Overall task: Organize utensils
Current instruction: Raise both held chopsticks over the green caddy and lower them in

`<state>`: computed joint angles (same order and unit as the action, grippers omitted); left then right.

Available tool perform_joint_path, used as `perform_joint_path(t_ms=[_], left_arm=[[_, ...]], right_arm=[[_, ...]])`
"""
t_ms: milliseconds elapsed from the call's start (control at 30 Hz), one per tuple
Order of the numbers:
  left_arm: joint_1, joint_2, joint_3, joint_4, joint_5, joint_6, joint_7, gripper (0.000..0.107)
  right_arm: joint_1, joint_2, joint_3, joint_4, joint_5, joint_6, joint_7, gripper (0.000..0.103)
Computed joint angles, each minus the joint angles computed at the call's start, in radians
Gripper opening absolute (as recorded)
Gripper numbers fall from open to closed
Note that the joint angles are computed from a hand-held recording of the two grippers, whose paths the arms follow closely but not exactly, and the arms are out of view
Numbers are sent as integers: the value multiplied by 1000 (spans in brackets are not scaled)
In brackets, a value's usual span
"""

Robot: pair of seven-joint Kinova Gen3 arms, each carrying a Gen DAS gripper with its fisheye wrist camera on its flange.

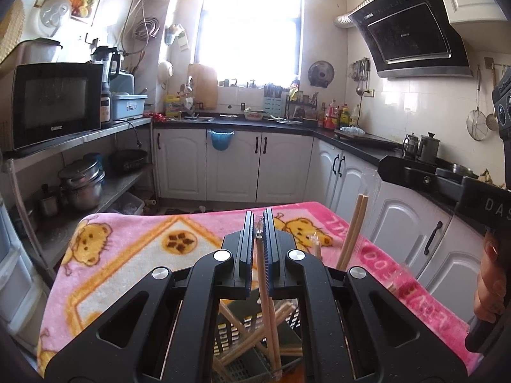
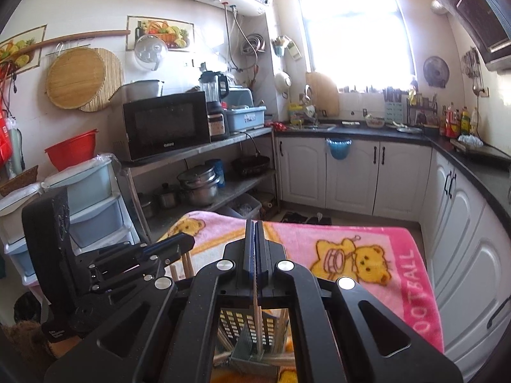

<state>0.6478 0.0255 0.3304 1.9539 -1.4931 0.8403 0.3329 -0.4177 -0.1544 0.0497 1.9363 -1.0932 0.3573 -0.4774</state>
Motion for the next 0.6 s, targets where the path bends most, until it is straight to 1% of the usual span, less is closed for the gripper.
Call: perform_joint_path(t_ms=[167, 533, 600], left_arm=[[8, 14, 0, 10, 0, 4, 13, 3], [21, 15, -1, 39, 35, 4, 19, 4], [22, 13, -1, 42, 38, 2, 22, 3]], right_arm=[[-1, 7, -7, 14, 28, -12, -16, 1], [3, 7, 3, 77, 6, -17, 14, 1], [8, 2, -4, 90, 19, -25, 1, 1]])
